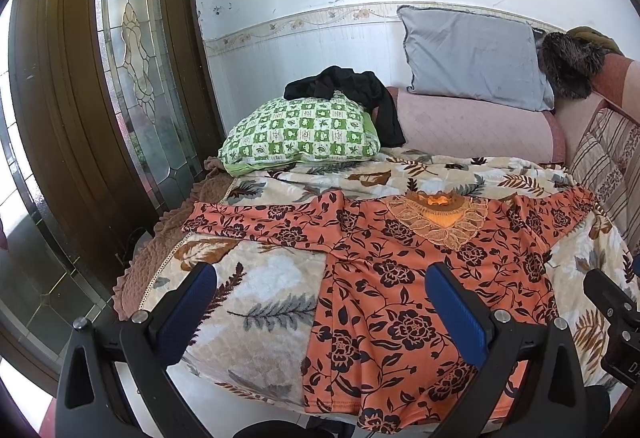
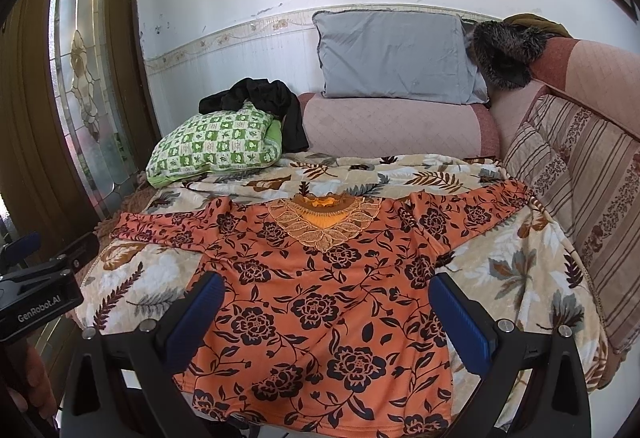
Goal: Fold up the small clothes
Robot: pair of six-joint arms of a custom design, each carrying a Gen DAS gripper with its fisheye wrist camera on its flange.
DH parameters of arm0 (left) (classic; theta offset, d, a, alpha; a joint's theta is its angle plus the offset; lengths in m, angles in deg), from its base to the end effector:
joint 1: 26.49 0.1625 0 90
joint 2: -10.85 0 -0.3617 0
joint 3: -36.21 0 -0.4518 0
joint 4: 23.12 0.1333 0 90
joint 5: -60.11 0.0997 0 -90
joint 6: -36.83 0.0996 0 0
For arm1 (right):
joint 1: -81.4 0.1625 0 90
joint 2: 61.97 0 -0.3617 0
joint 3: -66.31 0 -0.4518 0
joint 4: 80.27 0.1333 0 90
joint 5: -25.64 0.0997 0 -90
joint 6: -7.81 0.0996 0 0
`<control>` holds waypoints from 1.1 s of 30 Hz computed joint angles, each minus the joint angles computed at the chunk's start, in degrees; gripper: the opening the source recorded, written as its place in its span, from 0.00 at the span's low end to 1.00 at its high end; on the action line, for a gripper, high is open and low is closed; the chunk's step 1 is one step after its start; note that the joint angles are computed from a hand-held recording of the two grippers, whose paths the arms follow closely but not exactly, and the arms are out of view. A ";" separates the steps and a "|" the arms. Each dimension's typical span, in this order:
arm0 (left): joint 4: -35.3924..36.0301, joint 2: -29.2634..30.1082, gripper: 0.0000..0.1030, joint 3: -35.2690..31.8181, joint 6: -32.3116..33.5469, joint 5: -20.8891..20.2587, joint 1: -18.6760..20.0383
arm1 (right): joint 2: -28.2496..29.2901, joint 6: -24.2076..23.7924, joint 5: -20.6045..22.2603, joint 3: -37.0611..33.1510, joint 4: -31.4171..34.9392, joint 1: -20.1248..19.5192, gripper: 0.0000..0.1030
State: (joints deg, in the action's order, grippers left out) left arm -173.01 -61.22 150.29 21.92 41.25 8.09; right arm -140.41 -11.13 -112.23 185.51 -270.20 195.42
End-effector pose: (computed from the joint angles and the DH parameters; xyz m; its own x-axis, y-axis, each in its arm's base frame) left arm -0.3252 -0.5005 0.2042 -0.6101 -0.0411 -0.7913 0.6484 0.5480 -0.5284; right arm 0.2672 -0.4537 0.2733 -0.7570 0.1400 0.6382 -0.4803 0.5429 -0.6888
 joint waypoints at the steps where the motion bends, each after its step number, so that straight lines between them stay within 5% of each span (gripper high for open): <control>1: 0.00 0.00 1.00 0.01 -0.10 0.03 -0.05 | 0.01 -0.04 -0.02 0.01 -0.09 0.00 1.00; 27: -0.53 5.65 1.00 -5.08 2.58 -0.98 3.22 | 2.58 0.87 2.21 -2.78 2.41 -3.50 1.00; 33: 7.34 13.19 1.00 -14.79 -1.96 -11.35 9.47 | 0.96 1.84 8.12 -3.96 5.55 -9.05 1.00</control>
